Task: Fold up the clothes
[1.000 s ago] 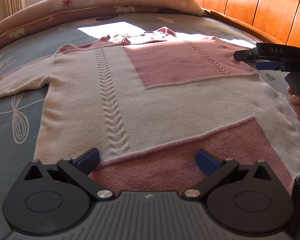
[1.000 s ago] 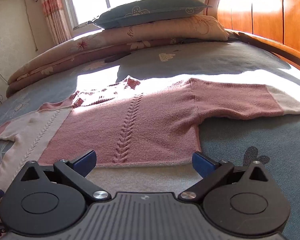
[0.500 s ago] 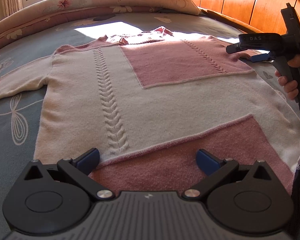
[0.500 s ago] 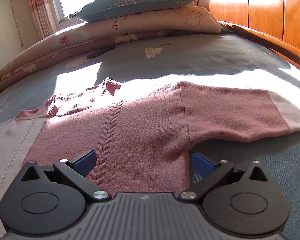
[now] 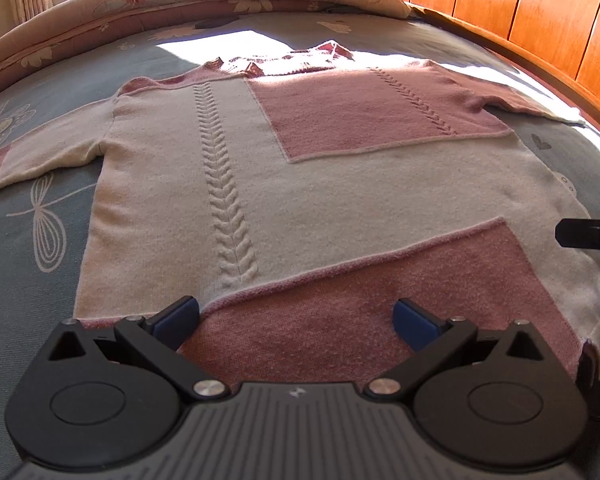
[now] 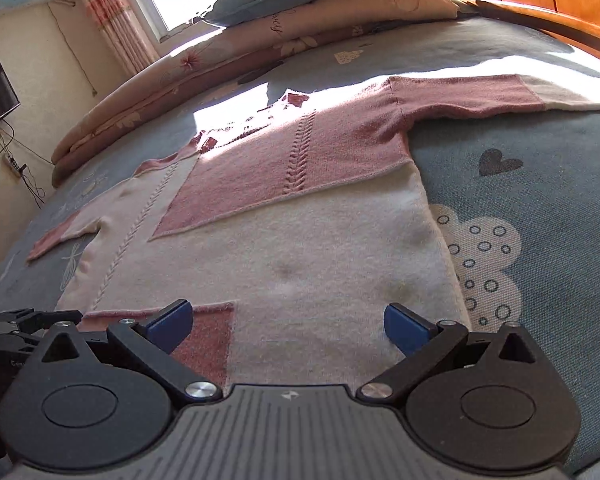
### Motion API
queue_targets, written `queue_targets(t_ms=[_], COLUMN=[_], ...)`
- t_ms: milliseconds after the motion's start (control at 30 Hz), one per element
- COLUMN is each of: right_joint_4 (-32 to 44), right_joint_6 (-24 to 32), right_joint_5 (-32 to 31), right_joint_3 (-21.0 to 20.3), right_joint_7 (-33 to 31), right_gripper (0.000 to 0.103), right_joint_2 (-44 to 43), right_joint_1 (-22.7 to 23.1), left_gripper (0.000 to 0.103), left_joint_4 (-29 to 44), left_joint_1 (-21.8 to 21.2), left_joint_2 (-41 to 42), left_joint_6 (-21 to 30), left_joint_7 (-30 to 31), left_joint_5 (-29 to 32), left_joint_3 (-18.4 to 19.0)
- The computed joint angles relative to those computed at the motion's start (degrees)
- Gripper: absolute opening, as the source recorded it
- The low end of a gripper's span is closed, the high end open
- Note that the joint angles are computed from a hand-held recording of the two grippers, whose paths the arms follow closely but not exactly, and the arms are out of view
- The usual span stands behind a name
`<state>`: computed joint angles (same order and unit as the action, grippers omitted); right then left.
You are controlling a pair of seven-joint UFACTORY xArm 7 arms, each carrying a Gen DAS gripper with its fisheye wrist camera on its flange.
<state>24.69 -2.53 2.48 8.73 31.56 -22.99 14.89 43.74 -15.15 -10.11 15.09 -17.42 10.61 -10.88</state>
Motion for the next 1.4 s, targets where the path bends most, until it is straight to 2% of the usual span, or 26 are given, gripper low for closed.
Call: queue_targets(t_ms=[100,200,300,400,567,633,833,1000,1133,1233,1267,1333,1400], right_joint_4=[-2.87,-5.34,-7.10,-8.44,-10.65,-10.86,-10.38,-10.54,-10.88,-11.28,-11.31,-11.13,-10.76], right_joint_6=[0.88,-0.13,-1.67,-5.04,-10.24,-10.26,-9.28,-10.03,-10.50,-10.71,-10.57,-9.92,-8.86], right_joint_5=[-0.50,1.35,3.58,4.87,4.54,3.04,2.15,1.22,-0.38,-1.59,-1.79,-1.82,-2.01], right_joint_3=[2.53,-3.11,-9.30,-8.58,-14.08,-13.56,-4.86,-3.92,-5.74,-5.93,-4.96,-1.07,3.06], right_joint_7=[1.07,0.06,-1.21,0.43,3.64,3.88,5.97,6.86,6.29,5.13,4.78,4.24,3.61], right_gripper=[0.103,0.103,0.103,0.103,0.103,0.103,0.103,0.103,0.103,0.103,0.103,0.103,0.103], right_joint_2=[-4.01,-6.74,-8.23,-7.86,-8.11,-8.20,-7.84,-7.56,-7.64,-7.88,-7.94,-8.09,-8.36], right_joint_1=[0.15,7.64,15.14,15.13,19.65,18.92,11.40,10.31,11.52,11.62,10.85,7.82,4.55], left_gripper=[0.102,0.102,0.102,0.103,0.103,0.103,0.103,0.103,0.102,0.102,0.102,0.102,0.102], left_joint_4=[0.45,0.11,-2.14,-3.95,-7.47,-8.08,-9.47,-10.98,-10.84,-10.36,-9.20,-7.12,-4.70], left_joint_1=[1.11,1.12,0.15,0.02,-0.14,0.51,0.77,0.66,-3.50,-1.44,-0.88,-3.63,-6.11], left_joint_2=[-0.93,-2.89,-4.74,-5.78,-7.58,-8.05,-9.57,-10.62,-11.23,-11.83,-11.14,-8.94,-6.08], left_joint_6=[2.96,5.37,3.93,3.04,-0.87,-1.55,-1.63,-3.02,-2.62,-5.15,-5.32,-5.81,-4.24], left_joint_7=[-3.36,-6.09,-5.85,-8.02,-8.61,-8.96,-9.68,-8.67,-2.21,-0.53,-0.08,3.35,6.09], left_joint_5=[3.40,7.06,8.49,7.89,5.96,6.25,5.21,4.52,-0.45,-1.14,-1.81,-6.66,-12.97], left_joint_3=[-1.68,-3.22,-3.86,-4.35,-3.73,-4.40,-4.88,-4.75,-0.09,0.01,0.51,4.66,8.00])
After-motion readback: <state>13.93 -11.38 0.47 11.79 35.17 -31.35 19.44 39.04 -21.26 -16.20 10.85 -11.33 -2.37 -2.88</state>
